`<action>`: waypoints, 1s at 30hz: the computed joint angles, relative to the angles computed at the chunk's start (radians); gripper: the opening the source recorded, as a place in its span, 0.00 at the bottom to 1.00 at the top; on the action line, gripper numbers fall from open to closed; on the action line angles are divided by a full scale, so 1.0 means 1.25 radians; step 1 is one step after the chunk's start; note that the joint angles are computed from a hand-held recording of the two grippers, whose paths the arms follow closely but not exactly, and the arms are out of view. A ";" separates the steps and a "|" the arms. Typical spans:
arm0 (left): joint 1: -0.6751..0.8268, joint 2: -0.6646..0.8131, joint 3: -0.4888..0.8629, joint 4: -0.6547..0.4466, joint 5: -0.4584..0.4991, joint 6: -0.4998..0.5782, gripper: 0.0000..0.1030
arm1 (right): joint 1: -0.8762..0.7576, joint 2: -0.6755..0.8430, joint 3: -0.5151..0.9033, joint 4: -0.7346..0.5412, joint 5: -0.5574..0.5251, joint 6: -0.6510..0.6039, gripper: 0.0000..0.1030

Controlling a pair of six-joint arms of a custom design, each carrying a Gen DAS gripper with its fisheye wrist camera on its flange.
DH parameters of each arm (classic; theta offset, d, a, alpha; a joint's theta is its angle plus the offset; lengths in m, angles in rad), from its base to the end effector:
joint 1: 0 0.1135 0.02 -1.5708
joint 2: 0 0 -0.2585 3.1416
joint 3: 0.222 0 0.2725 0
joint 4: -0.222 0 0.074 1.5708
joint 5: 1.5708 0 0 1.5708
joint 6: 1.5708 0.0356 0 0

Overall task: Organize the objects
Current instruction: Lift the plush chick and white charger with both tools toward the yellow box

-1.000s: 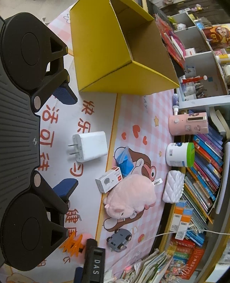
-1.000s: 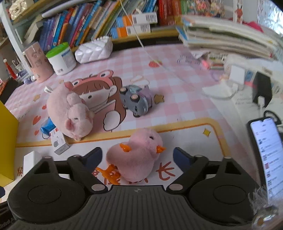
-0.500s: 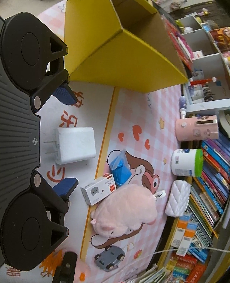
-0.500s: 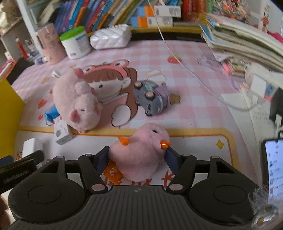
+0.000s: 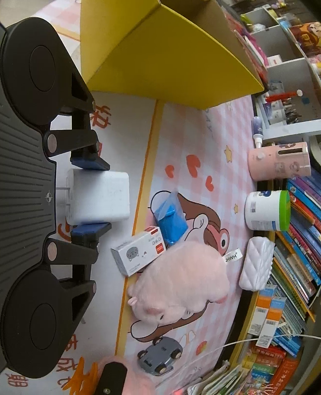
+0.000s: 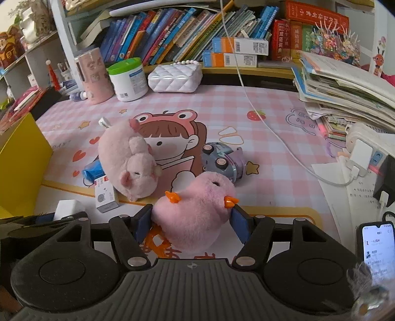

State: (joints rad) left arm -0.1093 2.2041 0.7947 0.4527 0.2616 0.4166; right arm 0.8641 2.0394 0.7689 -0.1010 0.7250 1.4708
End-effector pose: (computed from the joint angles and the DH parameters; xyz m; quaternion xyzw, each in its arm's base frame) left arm 0.3344 -0.0460 -0.0194 0.2837 0.9024 -0.0770 0.3152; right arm 0.2080 0.2072 0.0093 0.3116 0.8774 -0.0529 0.3611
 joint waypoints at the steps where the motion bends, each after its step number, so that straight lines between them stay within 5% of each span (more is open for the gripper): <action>1: 0.004 -0.003 0.002 -0.011 0.004 0.001 0.40 | 0.003 0.001 0.004 -0.004 0.003 0.000 0.62; 18: 0.125 -0.153 -0.130 -0.011 0.177 0.069 0.40 | 0.077 0.030 0.098 -0.138 0.043 0.068 0.62; 30: 0.324 -0.192 -0.125 -0.119 0.290 0.214 0.40 | 0.168 0.119 0.316 -0.344 0.068 0.151 0.62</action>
